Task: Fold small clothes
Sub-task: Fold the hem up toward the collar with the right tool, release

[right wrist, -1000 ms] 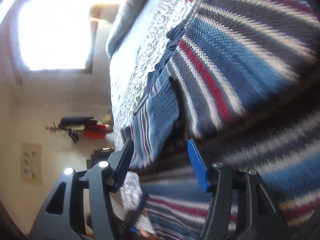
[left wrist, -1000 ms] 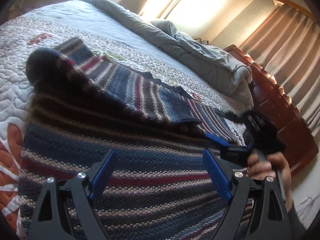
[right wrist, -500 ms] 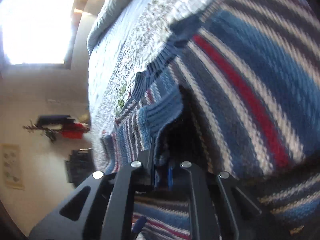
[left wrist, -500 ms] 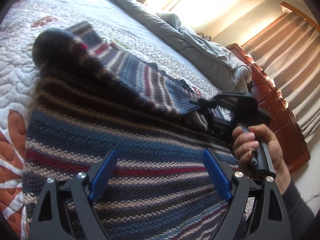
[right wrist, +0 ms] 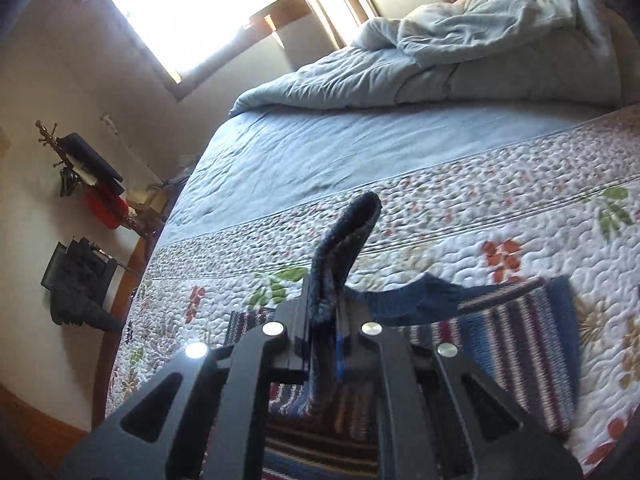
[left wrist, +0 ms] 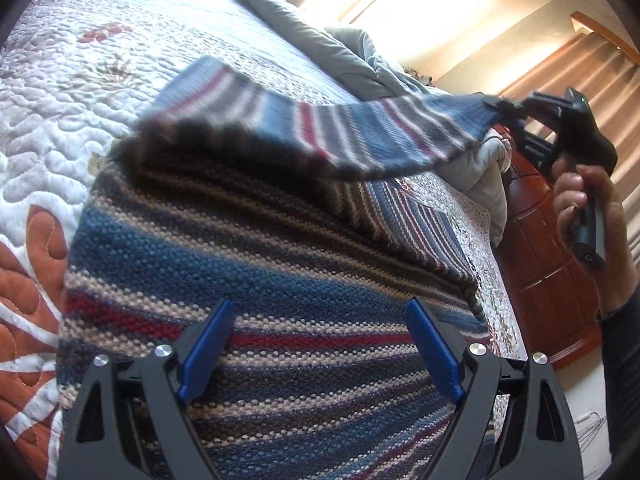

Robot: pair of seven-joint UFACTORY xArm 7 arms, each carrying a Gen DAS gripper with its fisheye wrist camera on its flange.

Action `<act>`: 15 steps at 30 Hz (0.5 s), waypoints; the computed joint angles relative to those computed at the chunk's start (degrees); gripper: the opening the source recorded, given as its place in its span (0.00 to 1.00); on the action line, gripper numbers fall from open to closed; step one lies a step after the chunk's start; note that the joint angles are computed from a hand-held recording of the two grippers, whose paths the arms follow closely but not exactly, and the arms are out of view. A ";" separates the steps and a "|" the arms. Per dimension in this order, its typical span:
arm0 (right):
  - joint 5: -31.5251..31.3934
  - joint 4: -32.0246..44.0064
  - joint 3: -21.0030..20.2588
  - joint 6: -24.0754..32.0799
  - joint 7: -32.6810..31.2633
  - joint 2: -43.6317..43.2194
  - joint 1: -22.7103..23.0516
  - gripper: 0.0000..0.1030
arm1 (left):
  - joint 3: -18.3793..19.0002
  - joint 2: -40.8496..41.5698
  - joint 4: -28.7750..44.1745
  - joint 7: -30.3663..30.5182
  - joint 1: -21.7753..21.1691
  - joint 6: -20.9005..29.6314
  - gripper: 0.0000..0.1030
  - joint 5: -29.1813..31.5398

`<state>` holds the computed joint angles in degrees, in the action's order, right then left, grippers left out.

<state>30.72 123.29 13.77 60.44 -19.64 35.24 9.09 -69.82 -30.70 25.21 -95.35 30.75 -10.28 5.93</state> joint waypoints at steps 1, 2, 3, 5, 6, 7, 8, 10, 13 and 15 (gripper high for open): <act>0.09 -0.49 -0.19 -0.04 -0.23 -0.15 -0.54 0.07 | -0.10 0.06 0.17 -0.02 0.11 0.14 0.85 0.02; 0.18 -0.51 -0.45 0.23 -0.48 0.25 -1.30 0.07 | 0.37 0.04 -0.22 0.05 -0.36 0.02 0.85 0.06; 0.93 -1.95 -0.49 0.20 -1.19 -0.02 -2.64 0.07 | 0.72 0.06 -0.31 0.17 -0.71 0.20 0.85 0.10; 2.52 -6.59 -0.69 -0.86 -2.51 -1.38 -4.71 0.07 | 0.71 0.13 -0.02 0.39 -0.61 0.72 0.85 0.32; 3.29 -8.38 -0.83 -0.88 -2.80 -1.75 -5.68 0.07 | 0.55 0.19 0.16 0.37 -0.42 0.85 0.85 0.40; 3.83 -9.88 -1.10 -0.88 -3.00 -1.81 -6.50 0.07 | 0.49 0.28 0.32 0.36 -0.28 0.97 0.85 0.50; 4.72 -13.58 -1.13 -2.26 -4.04 -3.21 -7.19 0.07 | 0.53 0.32 0.34 0.38 -0.27 1.00 0.85 0.60; 5.66 -16.93 -1.76 -3.03 -4.69 -3.38 -8.38 0.07 | 0.53 0.38 0.43 0.48 -0.23 1.27 0.85 0.84; 6.30 -20.54 -2.47 -4.00 -4.97 -3.25 -9.43 0.07 | 0.58 0.49 0.67 0.51 -0.19 1.75 0.85 1.16; 6.89 -22.23 -2.49 -4.44 -5.34 -3.26 -10.06 0.07 | 0.51 0.59 0.81 0.55 -0.01 1.97 0.85 1.44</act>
<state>37.61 101.06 11.28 56.00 -24.97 31.98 -0.97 -69.30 -30.11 26.02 -94.80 30.74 -8.31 7.37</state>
